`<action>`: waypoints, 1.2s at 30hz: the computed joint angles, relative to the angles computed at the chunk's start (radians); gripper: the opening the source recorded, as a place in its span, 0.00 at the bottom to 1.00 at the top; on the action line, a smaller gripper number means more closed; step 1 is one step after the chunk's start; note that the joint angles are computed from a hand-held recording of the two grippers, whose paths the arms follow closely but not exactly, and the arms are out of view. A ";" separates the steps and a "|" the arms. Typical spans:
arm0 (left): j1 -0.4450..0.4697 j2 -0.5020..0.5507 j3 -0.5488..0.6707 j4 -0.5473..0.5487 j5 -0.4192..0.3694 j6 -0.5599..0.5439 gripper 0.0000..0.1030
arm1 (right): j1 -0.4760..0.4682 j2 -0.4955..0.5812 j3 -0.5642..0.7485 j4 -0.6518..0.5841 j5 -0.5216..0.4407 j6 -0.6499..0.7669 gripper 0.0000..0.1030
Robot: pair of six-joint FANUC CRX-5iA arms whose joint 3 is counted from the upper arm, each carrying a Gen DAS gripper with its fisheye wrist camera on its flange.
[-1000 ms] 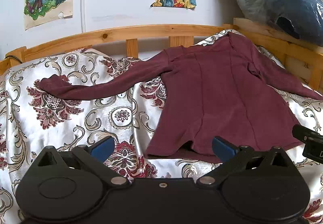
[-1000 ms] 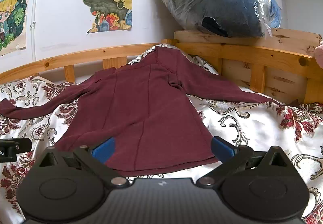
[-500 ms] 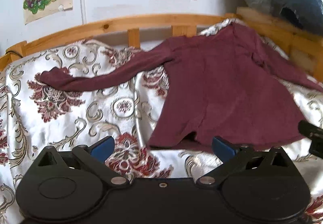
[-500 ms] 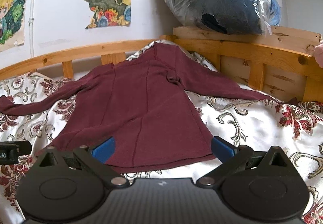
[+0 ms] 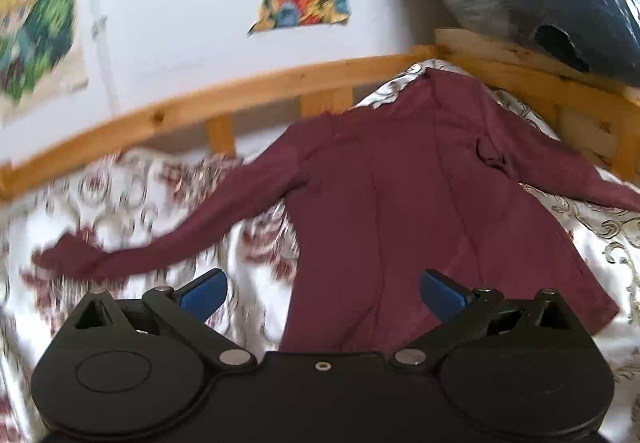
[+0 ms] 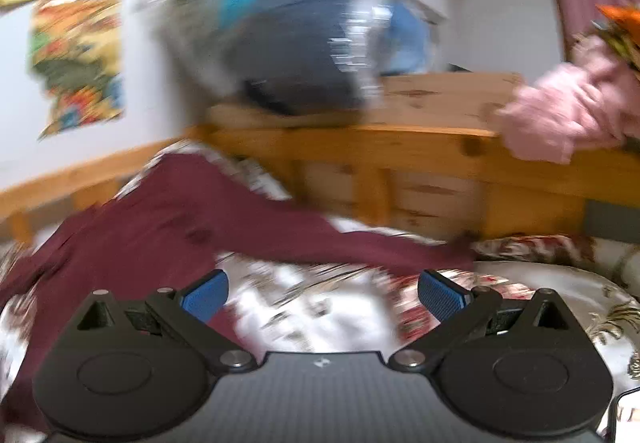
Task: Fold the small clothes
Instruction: 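Reach the right tool to a maroon sleeve cuff and close on it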
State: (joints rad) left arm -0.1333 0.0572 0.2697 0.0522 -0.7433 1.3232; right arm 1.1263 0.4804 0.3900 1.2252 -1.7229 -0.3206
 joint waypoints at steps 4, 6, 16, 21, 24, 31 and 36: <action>-0.067 0.067 0.082 -0.061 -0.021 0.021 0.99 | -0.038 -0.071 -0.079 -0.059 -0.018 -0.092 1.00; -0.089 0.095 0.103 -0.058 -0.028 0.035 0.99 | -0.062 -0.081 -0.087 -0.102 -0.058 -0.138 1.00; -0.099 0.182 0.130 0.013 -0.111 0.032 0.99 | -0.178 -0.109 -0.151 -0.155 -0.037 -0.210 1.00; -0.092 0.208 0.151 0.024 -0.112 0.003 0.99 | -0.213 -0.051 -0.094 -0.200 -0.057 -0.164 0.89; -0.093 0.218 0.168 0.004 -0.111 0.000 0.99 | -0.229 -0.025 -0.058 -0.239 -0.075 -0.149 0.75; -0.085 0.248 0.227 -0.014 -0.165 0.023 0.99 | -0.246 -0.028 -0.068 -0.265 -0.070 -0.185 0.21; -0.069 0.253 0.241 0.001 -0.176 0.021 0.99 | -0.229 -0.037 -0.100 -0.171 -0.068 -0.193 0.07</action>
State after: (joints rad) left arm -0.2026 0.3097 0.5109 0.0531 -0.9196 1.3444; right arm 0.8971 0.4435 0.2898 1.0538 -1.7908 -0.5134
